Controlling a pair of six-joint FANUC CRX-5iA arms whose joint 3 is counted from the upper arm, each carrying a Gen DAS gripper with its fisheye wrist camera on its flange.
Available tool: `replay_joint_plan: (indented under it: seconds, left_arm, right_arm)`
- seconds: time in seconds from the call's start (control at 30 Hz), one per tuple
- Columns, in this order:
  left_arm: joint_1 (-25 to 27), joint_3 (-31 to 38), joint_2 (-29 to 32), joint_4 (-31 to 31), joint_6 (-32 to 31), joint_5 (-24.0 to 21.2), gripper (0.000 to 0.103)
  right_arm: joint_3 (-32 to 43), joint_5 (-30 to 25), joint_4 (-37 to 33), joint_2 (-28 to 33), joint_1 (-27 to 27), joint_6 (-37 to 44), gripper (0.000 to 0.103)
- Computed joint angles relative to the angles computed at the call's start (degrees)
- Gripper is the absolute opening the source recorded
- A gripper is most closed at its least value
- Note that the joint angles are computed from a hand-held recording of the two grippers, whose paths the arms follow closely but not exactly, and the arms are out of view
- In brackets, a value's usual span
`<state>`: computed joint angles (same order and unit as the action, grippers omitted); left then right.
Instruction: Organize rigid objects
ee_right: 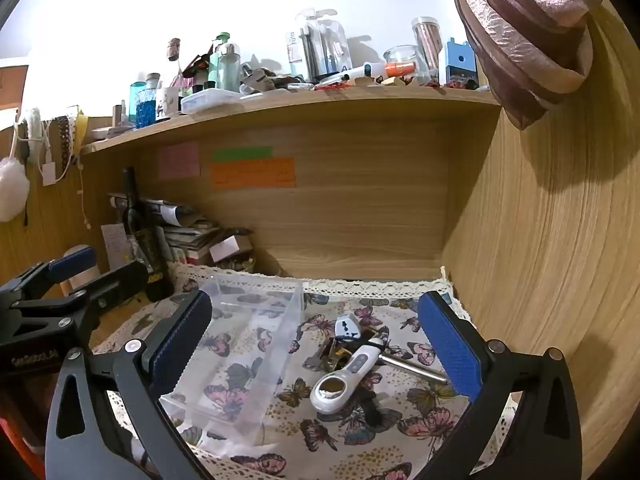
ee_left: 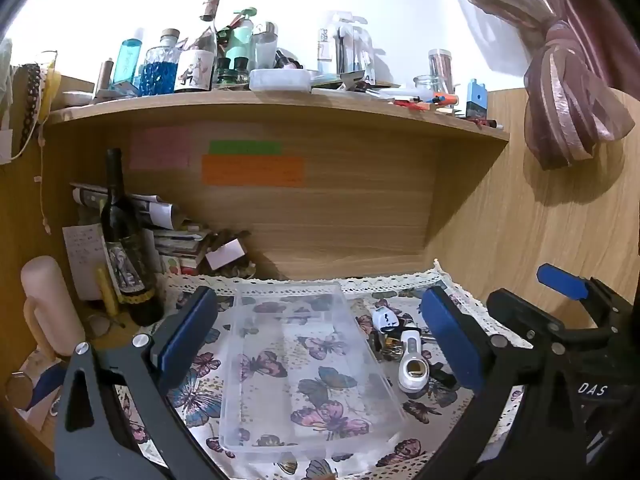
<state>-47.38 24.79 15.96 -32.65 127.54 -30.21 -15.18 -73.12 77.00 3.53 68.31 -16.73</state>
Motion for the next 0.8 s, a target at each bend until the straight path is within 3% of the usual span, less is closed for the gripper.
replay_joint_plan:
  seconds: [0.3, 0.37, 0.8]
  left_arm:
    - [-3.0, 2.8, 1.3, -7.2, 5.4, -2.8, 0.103]
    - [-0.9, -0.6, -0.5, -4.0, 4.8, 0.6, 0.103]
    - [-0.4, -1.0, -0.8, -2.7, 3.8, 1.0, 0.103]
  right_arm:
    - [0.2, -0.3, -0.3, 0.1, 0.2, 0.1, 0.103]
    - [0.2, -0.3, -0.3, 0.1, 0.2, 0.1, 0.103]
    - [1.2, -0.6, -0.5, 0.8, 0.3, 0.6, 0.103]
